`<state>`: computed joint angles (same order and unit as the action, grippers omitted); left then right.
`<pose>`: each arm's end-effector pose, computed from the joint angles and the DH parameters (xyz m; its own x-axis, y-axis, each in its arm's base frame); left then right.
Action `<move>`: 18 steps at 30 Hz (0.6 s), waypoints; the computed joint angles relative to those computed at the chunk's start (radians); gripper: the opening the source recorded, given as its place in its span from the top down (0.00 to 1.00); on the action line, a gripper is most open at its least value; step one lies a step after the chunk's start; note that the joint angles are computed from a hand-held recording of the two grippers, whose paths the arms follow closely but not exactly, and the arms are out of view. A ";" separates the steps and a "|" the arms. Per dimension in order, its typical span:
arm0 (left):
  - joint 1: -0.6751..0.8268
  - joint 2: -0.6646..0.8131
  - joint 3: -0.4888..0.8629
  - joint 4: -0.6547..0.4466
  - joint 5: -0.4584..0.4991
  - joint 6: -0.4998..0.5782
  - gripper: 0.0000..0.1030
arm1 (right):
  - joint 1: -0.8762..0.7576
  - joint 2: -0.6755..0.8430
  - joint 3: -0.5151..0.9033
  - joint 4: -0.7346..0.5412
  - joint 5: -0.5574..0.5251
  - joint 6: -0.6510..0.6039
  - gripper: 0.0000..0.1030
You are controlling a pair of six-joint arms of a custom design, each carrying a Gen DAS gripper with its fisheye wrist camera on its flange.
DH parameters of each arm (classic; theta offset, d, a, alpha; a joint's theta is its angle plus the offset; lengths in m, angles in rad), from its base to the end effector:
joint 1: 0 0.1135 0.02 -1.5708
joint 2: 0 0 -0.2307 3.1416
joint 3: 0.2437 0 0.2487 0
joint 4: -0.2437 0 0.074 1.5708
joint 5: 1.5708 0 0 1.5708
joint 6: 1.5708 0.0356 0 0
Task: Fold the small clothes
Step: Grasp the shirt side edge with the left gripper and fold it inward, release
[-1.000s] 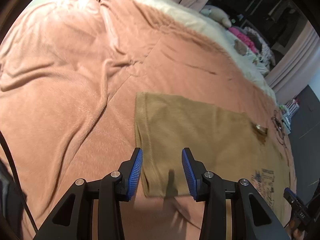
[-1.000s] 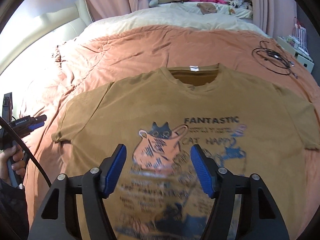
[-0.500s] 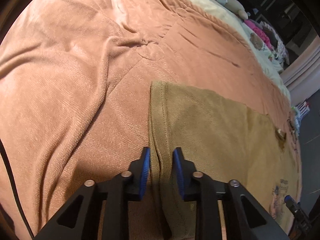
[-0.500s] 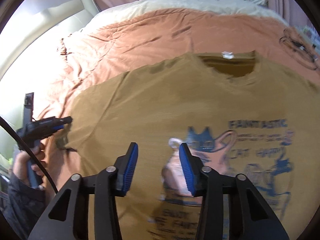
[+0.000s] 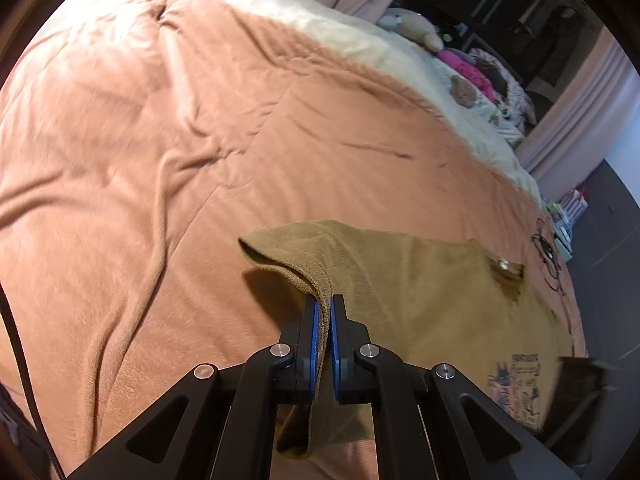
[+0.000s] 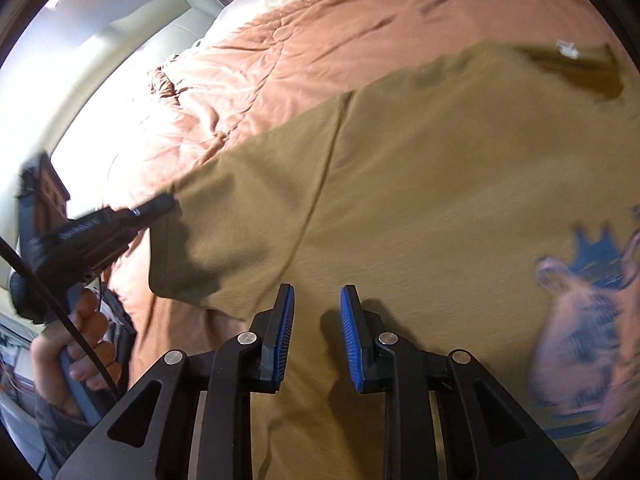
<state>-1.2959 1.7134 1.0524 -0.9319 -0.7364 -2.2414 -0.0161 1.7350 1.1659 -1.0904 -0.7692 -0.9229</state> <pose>0.0985 -0.2610 0.1407 -0.3932 -0.7443 -0.5398 -0.6583 0.6378 -0.4000 0.2849 0.0202 0.1624 -0.6594 -0.5623 -0.4990 -0.7499 0.4458 0.4888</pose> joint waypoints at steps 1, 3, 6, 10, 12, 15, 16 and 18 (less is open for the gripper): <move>0.000 -0.005 0.020 -0.016 -0.010 0.016 0.95 | 0.018 0.014 -0.015 0.025 0.001 0.027 0.79; 0.004 -0.007 0.056 -0.043 -0.020 0.041 0.95 | 0.035 0.045 -0.020 0.047 0.000 0.053 0.79; 0.012 0.002 0.111 -0.049 -0.035 0.101 0.95 | 0.070 0.086 -0.032 0.101 -0.003 0.092 0.79; 0.024 0.023 0.170 -0.013 -0.039 0.181 0.95 | 0.103 0.159 0.037 0.054 -0.013 0.058 0.79; 0.031 0.045 0.216 -0.021 -0.037 0.214 0.95 | 0.091 0.189 0.083 0.012 -0.005 0.038 0.79; 0.047 0.085 0.290 -0.006 -0.032 0.285 0.95 | 0.058 0.207 0.129 -0.022 0.001 0.015 0.79; 0.052 0.103 0.320 -0.009 -0.028 0.307 0.95 | 0.039 0.222 0.156 -0.038 -0.003 -0.003 0.77; 0.058 0.137 0.371 -0.009 -0.024 0.343 0.95 | 0.016 0.203 0.184 -0.061 0.006 -0.006 0.66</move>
<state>-1.2379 1.8507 1.4234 -0.9411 -0.7602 -1.8985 0.0001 1.9383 1.3500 -1.1517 -0.7635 -0.9287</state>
